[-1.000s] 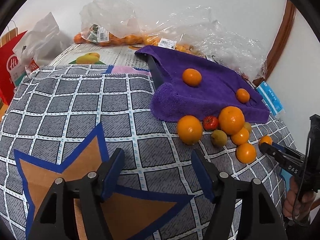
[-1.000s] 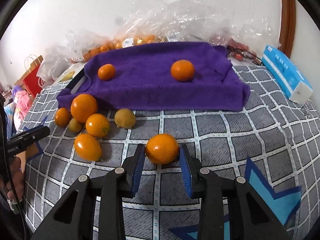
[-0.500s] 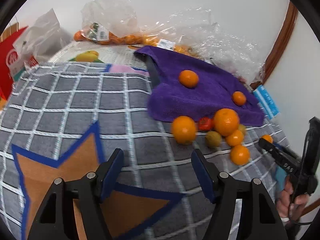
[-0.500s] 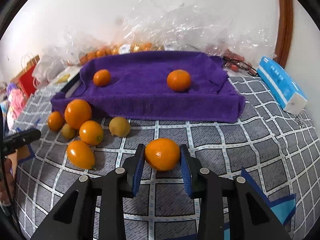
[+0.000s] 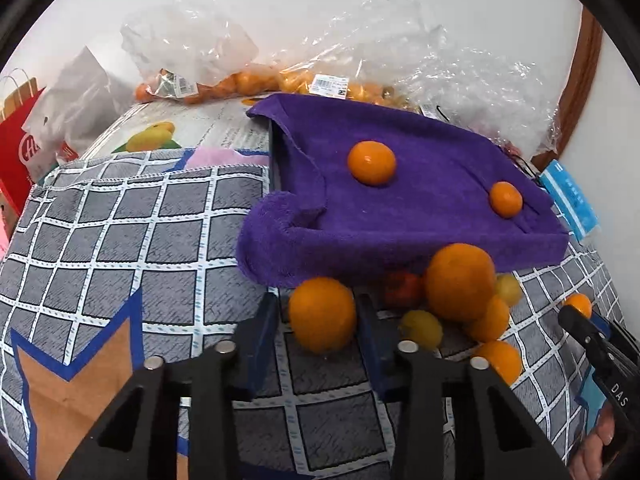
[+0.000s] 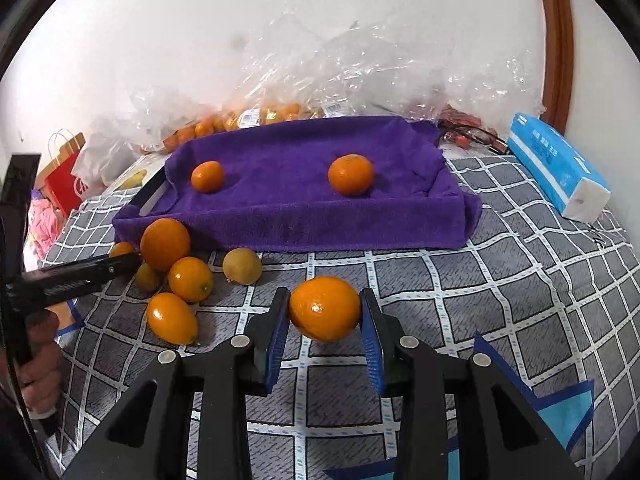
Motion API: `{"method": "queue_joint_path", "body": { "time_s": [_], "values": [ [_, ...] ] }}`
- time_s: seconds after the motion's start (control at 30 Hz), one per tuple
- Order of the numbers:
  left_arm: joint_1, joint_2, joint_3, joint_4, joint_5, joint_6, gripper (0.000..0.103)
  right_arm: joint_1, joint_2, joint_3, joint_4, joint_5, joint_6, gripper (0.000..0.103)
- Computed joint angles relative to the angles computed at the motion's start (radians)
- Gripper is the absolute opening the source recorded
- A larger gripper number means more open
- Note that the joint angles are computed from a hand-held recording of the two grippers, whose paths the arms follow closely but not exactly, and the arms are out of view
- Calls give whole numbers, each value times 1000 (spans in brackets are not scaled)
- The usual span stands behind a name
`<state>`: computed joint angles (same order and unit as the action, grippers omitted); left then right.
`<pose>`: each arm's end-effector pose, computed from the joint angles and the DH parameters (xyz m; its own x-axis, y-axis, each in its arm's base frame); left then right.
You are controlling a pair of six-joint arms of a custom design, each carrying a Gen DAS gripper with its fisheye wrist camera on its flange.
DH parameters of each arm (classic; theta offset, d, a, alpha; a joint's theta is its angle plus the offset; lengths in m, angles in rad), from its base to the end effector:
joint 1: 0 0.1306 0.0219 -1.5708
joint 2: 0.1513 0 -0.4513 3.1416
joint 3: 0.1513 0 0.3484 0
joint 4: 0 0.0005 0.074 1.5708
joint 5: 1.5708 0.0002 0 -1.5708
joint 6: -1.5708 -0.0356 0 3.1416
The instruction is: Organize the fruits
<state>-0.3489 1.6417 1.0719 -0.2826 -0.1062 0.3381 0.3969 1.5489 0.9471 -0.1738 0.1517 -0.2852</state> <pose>0.4584 -0.1633 0.3004 -0.7585 -0.0750 -0.6474 0.0242 0.9894 -0.1430 0.4128 0.1667 0.3043 -0.6991 0.0085 -0.7149 -0.0895 0.9910 0.0993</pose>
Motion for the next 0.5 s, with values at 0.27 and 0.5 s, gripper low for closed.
{"method": "queue_joint_path", "body": {
  "time_s": [0.27,0.5],
  "values": [
    [25,-17,-36,48,61,45,30,-15,26,28,-57,-26,-36,34],
    [35,-16,-39,63,56,72,30,20,24,35,-69,72,-14,34]
  ]
}}
